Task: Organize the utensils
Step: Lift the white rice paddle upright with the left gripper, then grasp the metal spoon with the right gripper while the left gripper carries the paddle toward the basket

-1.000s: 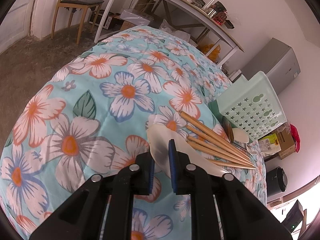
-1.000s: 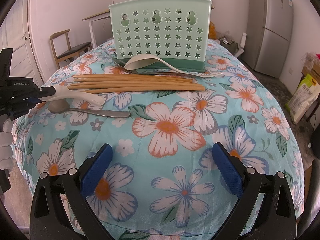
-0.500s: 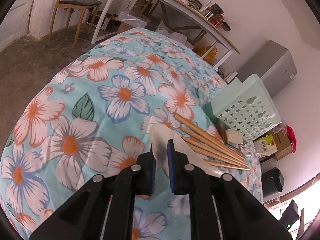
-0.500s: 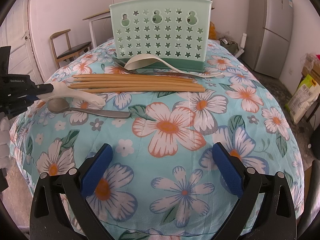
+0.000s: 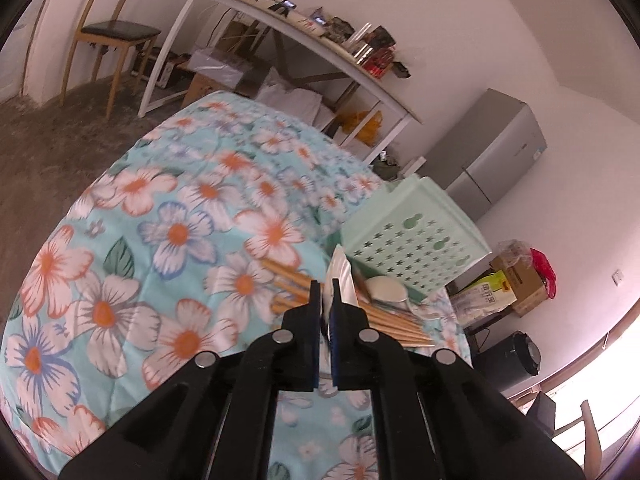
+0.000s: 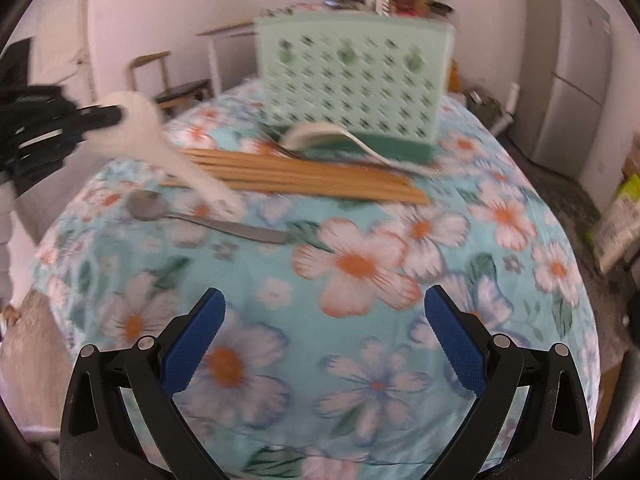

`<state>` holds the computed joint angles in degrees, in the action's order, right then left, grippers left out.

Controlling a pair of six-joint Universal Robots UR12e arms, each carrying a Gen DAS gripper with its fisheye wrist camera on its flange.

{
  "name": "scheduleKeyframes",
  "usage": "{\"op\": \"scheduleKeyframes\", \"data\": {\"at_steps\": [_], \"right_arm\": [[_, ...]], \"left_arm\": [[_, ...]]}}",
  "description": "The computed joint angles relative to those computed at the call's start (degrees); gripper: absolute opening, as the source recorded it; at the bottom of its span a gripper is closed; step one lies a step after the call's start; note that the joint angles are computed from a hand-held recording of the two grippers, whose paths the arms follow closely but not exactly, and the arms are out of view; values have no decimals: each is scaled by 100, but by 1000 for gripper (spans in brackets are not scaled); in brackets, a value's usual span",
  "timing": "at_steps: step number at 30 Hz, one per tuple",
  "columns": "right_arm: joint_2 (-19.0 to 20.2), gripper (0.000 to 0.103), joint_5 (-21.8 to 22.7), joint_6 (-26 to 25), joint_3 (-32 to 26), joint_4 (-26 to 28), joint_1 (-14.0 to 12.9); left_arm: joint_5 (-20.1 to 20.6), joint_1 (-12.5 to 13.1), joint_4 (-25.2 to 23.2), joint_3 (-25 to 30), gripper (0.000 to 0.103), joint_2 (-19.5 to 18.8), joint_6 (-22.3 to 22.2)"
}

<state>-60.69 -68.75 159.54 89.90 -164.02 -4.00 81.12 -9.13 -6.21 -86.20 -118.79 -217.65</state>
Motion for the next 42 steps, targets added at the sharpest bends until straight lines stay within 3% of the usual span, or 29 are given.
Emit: {"op": "scheduleKeyframes", "data": {"at_steps": [5,13,21,29,41,42], "right_arm": [[-80,89,690,-880,86,-198,54],[96,58,817,-1697,-250,-176,340],[264,38,378,-2337,-507,-47,628],[406,29,-305,-3092,-624,126,861],[547,29,-874,-3173,-792,17,1058],[537,23,-807,-3104,-822,153,1038]], "left_arm": [[-26,-1,88,70,3,-5,110],[-143,76,505,89,3,16,139],[-196,189,1017,2,3,65,7],[-123,311,1225,-169,3,113,-199],[-15,398,1292,-298,3,141,-357],[10,398,1293,-303,3,149,-360]]}}
